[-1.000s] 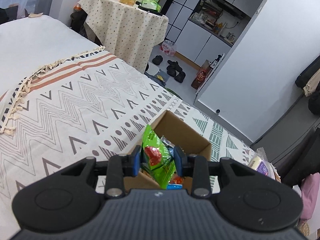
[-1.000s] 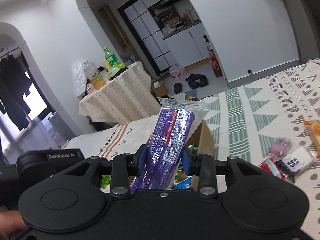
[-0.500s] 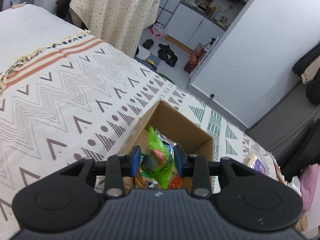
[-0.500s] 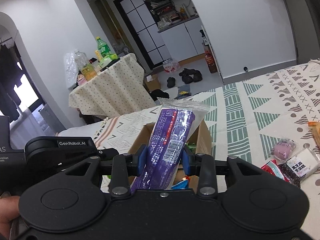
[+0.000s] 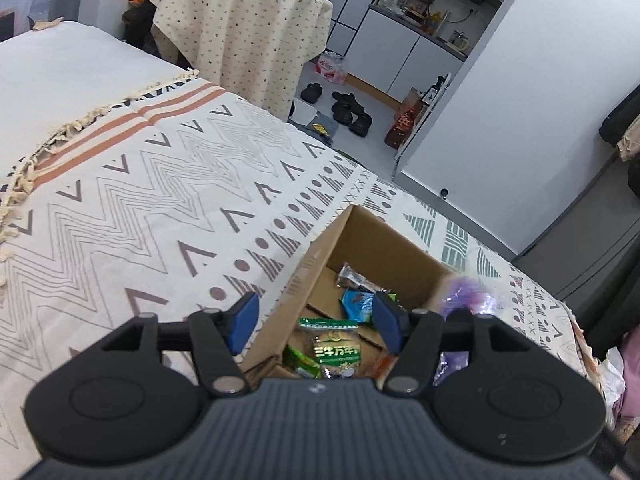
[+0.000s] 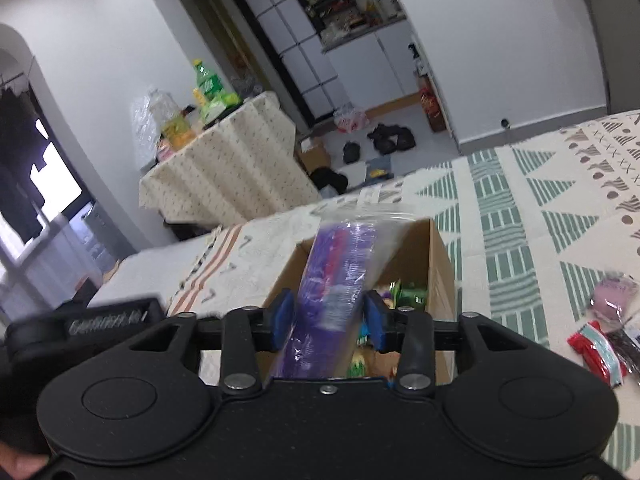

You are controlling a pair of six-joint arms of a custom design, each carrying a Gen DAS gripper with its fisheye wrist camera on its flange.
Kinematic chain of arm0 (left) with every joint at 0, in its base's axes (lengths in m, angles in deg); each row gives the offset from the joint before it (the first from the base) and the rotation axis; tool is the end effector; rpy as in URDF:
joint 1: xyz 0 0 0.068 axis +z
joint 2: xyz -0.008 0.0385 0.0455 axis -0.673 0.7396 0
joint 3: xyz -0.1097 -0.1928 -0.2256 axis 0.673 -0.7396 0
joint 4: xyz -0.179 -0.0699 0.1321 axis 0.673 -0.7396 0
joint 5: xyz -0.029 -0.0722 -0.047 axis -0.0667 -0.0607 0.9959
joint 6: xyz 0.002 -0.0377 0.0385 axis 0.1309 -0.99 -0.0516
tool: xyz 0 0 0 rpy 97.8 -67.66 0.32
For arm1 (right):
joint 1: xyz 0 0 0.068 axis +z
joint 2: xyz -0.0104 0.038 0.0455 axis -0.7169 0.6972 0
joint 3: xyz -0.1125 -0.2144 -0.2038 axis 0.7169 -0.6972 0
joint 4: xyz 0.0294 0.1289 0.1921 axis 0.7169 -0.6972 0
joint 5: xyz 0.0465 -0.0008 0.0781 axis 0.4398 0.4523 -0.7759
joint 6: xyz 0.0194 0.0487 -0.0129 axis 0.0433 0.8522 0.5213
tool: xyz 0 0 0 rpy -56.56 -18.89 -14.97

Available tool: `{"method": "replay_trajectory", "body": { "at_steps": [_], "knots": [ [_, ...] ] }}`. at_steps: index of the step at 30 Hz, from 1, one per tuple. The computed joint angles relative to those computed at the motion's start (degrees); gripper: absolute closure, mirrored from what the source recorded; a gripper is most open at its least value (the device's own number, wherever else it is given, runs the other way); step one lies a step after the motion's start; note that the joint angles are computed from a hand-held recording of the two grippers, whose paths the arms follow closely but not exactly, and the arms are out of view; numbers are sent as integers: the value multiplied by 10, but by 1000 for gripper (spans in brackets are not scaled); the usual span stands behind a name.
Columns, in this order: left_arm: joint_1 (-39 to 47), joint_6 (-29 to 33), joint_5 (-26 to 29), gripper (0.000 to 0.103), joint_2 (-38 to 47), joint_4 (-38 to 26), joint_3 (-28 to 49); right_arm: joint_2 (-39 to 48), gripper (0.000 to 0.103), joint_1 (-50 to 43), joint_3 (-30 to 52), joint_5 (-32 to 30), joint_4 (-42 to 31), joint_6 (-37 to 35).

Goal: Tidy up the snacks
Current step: 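Carry both snacks over the cardboard box and open both tools to drop them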

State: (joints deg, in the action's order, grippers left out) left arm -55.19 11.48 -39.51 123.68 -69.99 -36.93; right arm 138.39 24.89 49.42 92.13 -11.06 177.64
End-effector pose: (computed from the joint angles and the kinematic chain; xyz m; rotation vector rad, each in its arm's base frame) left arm 0.2302 -0.0626 0.2719 0.0920 2.3944 -0.5542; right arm 0.1268 0.2707 0.2294 0.6328 1.9721 0.3335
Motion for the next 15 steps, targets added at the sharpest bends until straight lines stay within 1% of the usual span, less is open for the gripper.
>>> {"method": "replay_trajectory", "body": {
  "at_steps": [1,2,4,5,7,10,15],
  "knots": [
    [1,2,0,33,-3,-3,0,-1,24,2,3,7,-15,13],
    [4,5,1,30,-4,-4,0,-2,17,8,9,18,-42,35],
    [4,9,4,22,-11,-5,-3,-15,18,21,6,28,-66,58],
    [1,13,1,21,-14,-9,-3,-22,18,25,5,25,-81,71],
    [-7,11,-11,17,-16,-22,0,-25,18,41,20,27,-147,124],
    [-12,-5,-18,14,-17,-40,3,-22,18,61,43,24,-233,180],
    [-23,-17,-18,12,-25,-72,7,-21,18,91,70,14,-339,252]
  ]
}}
